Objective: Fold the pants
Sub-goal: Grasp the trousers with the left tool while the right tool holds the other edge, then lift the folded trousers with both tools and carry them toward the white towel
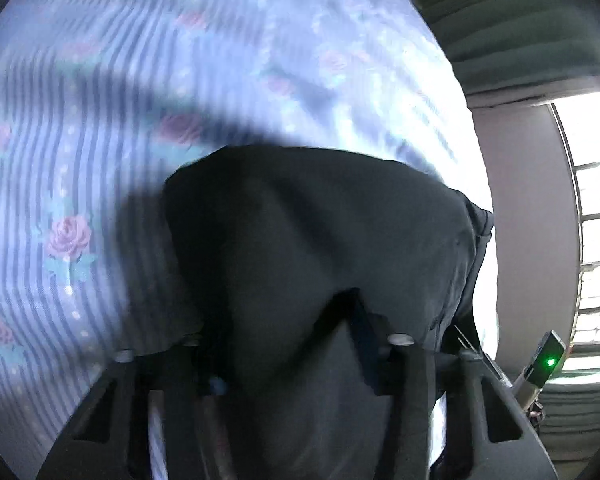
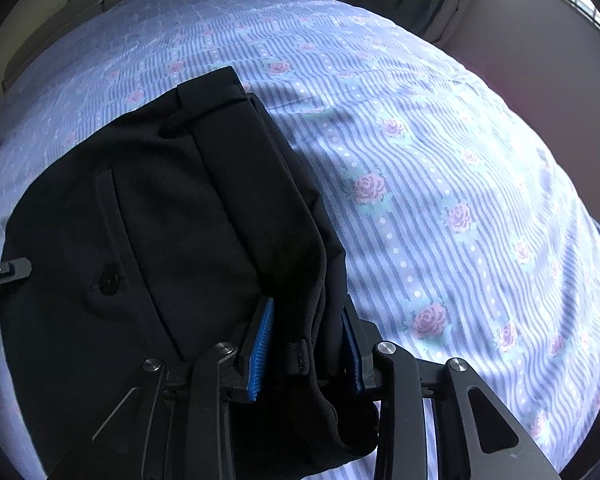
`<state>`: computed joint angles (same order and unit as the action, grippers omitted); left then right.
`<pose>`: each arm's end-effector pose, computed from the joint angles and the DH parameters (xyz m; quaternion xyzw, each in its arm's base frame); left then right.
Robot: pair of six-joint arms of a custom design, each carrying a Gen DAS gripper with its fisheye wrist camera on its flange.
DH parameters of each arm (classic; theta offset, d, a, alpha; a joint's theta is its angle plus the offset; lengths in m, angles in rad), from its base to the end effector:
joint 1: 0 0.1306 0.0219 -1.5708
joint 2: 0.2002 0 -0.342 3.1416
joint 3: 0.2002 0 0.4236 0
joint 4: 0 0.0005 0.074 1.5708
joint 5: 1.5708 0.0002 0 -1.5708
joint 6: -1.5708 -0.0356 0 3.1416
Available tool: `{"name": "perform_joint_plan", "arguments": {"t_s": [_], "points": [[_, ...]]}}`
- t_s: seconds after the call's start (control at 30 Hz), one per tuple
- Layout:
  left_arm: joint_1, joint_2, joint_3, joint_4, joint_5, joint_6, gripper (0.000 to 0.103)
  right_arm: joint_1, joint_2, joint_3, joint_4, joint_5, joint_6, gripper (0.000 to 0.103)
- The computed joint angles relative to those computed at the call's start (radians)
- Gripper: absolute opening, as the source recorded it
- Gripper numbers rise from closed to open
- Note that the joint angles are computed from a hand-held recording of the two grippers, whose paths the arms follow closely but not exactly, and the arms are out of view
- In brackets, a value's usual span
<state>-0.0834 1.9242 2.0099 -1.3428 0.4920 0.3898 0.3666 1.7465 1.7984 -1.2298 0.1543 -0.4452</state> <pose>0.6524 -0.0719 0.3575 -0.1086 0.9526 -0.2694 0.0909 0.5736 0.2138 0.3698 0.0535 0.9765 0.0074 0.2086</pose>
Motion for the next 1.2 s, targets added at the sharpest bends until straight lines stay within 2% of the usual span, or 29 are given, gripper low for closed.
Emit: {"name": "perform_joint_plan", "arguments": {"t_s": [0.07,0.3,0.57,0.7,0.77,1.2], "points": [[-0.010,-0.025,-0.003,0.002,-0.037,0.010,0.026,-0.008,-0.012,-0.006,0.003,-0.032,-0.008,0.028],[-0.044,-0.070,0.042,-0.067,-0.120,0.015,0.014,-0.026,-0.082,-0.020,0.009,-0.130,-0.036,0.020],[-0.080,-0.098,0.122,-0.159,-0.186,-0.025,0.012,-0.023,-0.148,-0.002,-0.004,-0.231,-0.013,0.018],[-0.085,-0.161,0.109,-0.187,-0.222,-0.008,0.012,-0.012,-0.184,0.000,-0.027,-0.256,0.014,0.017],[-0.083,-0.230,0.064,-0.195,-0.234,-0.004,0.012,-0.009,-0.208,0.003,-0.042,-0.272,0.021,0.017],[-0.151,-0.536,-0.104,-0.209,-0.435,0.182,0.012,0.074,-0.272,0.138,-0.179,-0.334,0.222,0.017]]}}
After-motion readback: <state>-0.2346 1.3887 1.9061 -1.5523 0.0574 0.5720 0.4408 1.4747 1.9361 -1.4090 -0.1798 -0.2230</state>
